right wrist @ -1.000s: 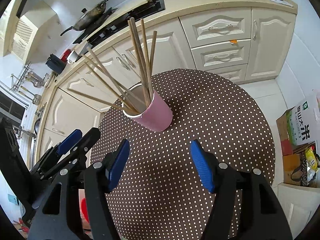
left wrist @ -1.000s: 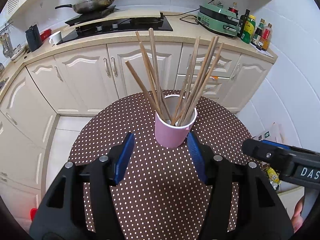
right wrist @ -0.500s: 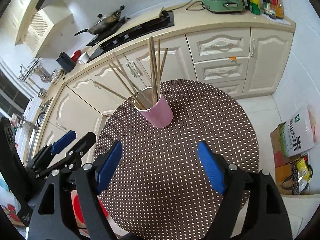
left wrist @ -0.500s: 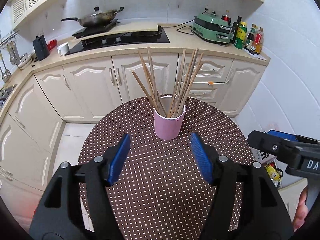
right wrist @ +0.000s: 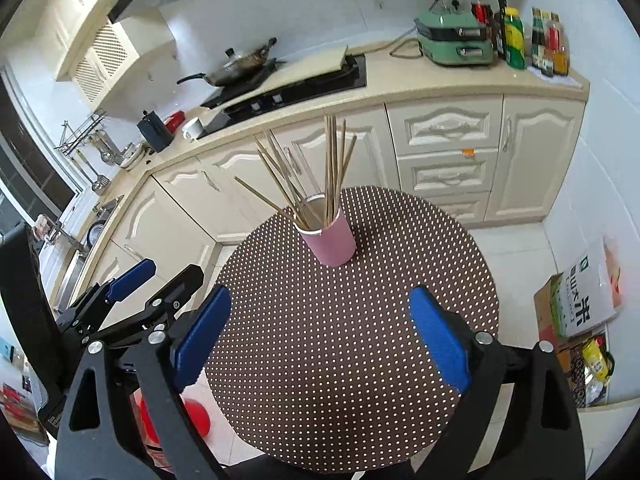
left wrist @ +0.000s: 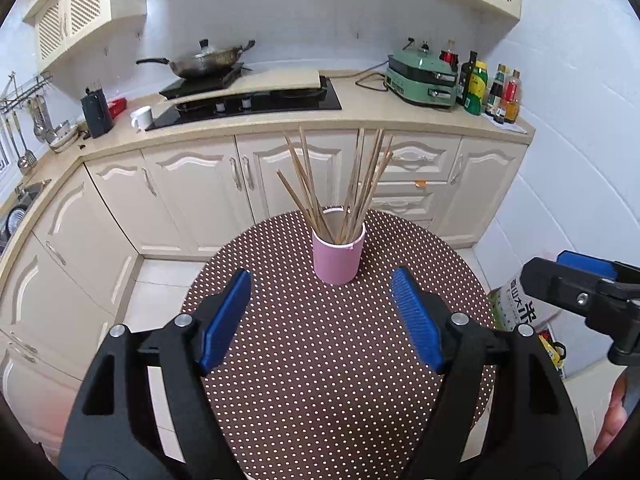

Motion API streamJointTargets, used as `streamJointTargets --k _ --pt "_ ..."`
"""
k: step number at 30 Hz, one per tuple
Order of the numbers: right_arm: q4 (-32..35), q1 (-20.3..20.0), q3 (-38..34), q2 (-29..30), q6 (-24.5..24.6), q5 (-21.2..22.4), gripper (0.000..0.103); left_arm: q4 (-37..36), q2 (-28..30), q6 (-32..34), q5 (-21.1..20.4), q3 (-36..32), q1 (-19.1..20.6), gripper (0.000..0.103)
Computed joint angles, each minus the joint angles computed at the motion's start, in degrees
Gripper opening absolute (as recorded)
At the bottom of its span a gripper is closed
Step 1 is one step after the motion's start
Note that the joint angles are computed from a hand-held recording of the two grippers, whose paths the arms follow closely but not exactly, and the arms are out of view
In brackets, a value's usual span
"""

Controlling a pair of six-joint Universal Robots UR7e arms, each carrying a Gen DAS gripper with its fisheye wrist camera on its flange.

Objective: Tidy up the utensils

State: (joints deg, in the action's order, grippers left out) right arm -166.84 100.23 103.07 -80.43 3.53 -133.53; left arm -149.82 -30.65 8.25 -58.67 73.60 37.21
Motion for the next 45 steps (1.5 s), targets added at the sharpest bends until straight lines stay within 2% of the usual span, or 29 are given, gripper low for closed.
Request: streamJointTargets --k 11,20,45 --pt "-7.2 2.8 1.0 -0.1 -6.1 -2.0 0.094 -6.1 -2.3 2.6 0.3 2.5 -1.7 0.076" --pt "-15.3 4.7 1.2 1.9 -12.4 -5.3 0.094 -8.7 -3.1 3.8 0.1 3.6 -2.8 0.076" --pt "-15.4 4.6 1.4 2.4 -10.9 -4.8 0.095 -10.1 -3.9 3.9 0.0 4.1 -2.6 0.079"
